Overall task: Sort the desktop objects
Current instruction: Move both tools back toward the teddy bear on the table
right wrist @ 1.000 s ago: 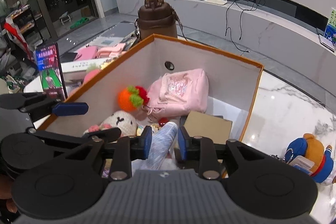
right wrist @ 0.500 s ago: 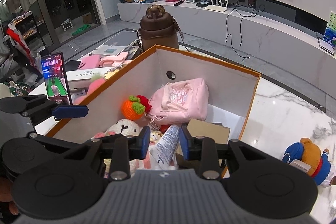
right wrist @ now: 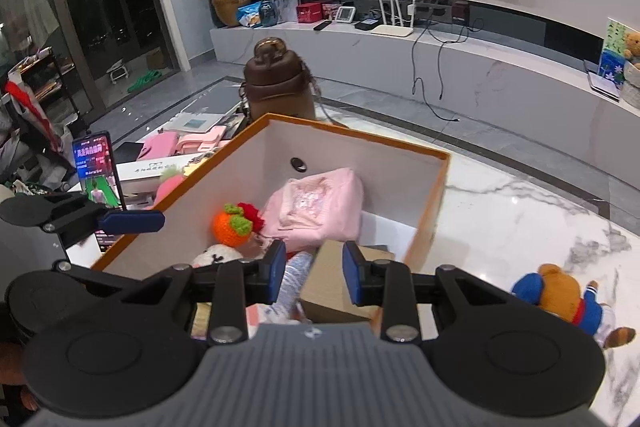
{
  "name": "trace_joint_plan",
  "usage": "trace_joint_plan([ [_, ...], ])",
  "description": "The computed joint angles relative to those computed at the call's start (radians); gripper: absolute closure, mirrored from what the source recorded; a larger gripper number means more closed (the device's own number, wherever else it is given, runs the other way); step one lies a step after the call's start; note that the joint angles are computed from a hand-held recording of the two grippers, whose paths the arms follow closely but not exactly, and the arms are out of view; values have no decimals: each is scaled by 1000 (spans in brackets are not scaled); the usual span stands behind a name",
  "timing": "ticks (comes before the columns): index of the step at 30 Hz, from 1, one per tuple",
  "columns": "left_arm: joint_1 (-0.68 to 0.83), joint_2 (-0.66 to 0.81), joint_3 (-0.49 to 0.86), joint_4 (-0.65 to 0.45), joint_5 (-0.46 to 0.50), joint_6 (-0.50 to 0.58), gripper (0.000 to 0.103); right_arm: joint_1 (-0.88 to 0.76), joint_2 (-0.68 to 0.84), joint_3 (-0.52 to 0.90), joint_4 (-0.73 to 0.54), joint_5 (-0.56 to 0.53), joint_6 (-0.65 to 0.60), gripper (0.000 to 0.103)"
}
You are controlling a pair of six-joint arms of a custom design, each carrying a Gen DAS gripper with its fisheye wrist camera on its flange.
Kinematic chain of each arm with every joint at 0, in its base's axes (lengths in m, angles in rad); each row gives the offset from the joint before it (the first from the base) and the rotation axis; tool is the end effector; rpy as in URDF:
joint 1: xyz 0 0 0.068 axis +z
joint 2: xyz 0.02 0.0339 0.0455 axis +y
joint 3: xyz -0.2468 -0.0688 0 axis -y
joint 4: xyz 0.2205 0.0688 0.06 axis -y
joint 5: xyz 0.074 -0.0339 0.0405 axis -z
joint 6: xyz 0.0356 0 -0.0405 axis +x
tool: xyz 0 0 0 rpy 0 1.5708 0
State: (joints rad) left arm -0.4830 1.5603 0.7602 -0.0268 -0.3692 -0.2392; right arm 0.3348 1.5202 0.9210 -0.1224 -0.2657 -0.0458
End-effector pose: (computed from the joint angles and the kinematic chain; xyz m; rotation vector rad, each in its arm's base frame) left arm 0.2598 -0.1218 0.1650 0.1145 2.3259 0.0856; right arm 0.2848 0.1090 0.2136 -0.5713 2.2313 0.4537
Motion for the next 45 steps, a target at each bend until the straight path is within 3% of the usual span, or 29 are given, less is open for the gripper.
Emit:
trace_joint_plan([
  [14,-127,149,206,-39,-33,13,17,-223,-87,-56,-33,-127,-44,68],
  [27,-192,296,375,-77,-33,39,17,-416,-51,-64,-62,-212,-147,65],
  [33,-205,390,509,-106,7,49,16,-544,24,-11,-120,-282,-277,51],
  [43,-207,667,883,-279,111,168,16,-654,168,29,-170,-250,-541,47],
  [45,-208,727,975,-329,138,214,16,-661,182,19,-157,-258,-612,42],
])
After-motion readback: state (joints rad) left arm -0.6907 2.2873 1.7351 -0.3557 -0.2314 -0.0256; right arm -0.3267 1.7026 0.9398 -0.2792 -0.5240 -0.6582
